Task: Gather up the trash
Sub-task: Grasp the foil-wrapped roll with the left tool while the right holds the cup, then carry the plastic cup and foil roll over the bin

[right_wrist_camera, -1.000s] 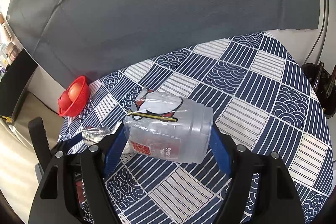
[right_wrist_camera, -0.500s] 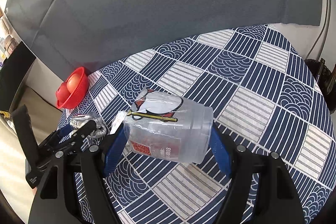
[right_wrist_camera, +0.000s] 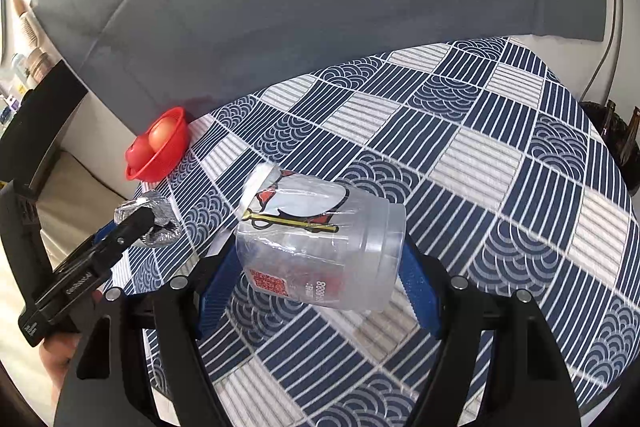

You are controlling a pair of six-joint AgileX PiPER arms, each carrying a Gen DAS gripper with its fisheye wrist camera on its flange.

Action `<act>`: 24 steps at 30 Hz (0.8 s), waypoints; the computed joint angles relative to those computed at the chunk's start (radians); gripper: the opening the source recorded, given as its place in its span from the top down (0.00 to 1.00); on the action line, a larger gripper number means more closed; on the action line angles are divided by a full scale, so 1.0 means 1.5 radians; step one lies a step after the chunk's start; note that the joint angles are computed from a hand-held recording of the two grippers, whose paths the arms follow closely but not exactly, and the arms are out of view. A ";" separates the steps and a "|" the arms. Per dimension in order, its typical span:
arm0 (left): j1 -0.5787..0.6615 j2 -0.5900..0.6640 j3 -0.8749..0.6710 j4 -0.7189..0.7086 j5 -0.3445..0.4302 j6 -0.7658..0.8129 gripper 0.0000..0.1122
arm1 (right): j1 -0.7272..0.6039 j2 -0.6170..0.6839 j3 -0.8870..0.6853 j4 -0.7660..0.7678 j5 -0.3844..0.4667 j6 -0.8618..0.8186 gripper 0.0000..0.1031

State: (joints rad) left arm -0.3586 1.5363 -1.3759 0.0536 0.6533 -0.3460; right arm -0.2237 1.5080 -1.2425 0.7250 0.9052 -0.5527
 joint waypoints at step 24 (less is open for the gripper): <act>-0.166 -0.223 0.215 0.136 0.013 -0.178 0.32 | -0.135 -0.286 0.272 0.079 0.101 -0.199 0.28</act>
